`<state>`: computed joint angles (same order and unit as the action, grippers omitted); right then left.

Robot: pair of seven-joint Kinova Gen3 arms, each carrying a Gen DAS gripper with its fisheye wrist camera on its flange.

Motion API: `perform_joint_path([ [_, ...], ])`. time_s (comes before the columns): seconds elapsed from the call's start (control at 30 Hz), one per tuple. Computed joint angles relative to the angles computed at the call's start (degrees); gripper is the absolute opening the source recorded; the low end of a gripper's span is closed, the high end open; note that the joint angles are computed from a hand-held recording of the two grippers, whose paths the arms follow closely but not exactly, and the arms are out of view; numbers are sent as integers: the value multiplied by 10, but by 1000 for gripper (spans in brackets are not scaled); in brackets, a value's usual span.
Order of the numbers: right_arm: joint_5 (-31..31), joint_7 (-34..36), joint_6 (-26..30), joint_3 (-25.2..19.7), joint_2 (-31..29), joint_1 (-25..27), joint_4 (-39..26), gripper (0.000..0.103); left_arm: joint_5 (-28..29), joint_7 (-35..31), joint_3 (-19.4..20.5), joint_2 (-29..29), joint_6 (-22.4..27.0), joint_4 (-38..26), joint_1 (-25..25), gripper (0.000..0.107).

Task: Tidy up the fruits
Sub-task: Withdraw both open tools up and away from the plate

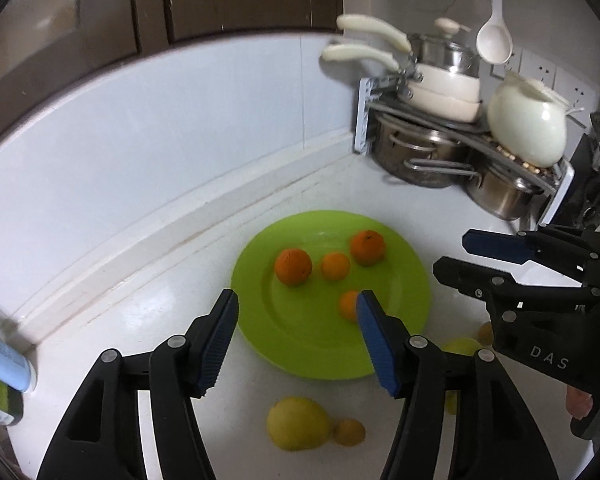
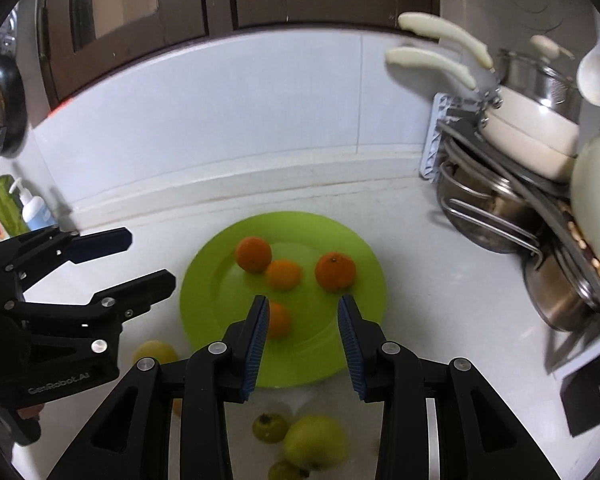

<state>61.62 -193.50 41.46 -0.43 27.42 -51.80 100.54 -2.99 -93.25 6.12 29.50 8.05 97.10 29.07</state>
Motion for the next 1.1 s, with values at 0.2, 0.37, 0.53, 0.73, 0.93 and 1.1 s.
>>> perform_joint_path([
  [0.2, 28, -67, 60, -12, -18, -43, 19, 43, 5, -7, 10, -49, -49, 67, -11, 65],
  [0.37, 50, -113, 109, -39, -27, -61, 34, 43, 12, -8, 24, -88, -90, 125, -27, 67],
  [0.53, 55, -143, 176, -68, -31, -93, 36, 43, 23, -15, 15, -126, -130, 183, -20, 69],
  [0.73, 54, -167, 233, -90, -27, -122, 32, 43, 63, -47, -26, -160, -168, 244, 21, 70],
  [0.93, 41, -187, 278, -101, -12, -150, 22, 43, 69, -50, 12, -174, -210, 293, -15, 70],
  [1.1, 19, -192, 287, -101, 5, -163, 11, 43, 52, -40, 36, -174, -249, 328, -41, 70],
])
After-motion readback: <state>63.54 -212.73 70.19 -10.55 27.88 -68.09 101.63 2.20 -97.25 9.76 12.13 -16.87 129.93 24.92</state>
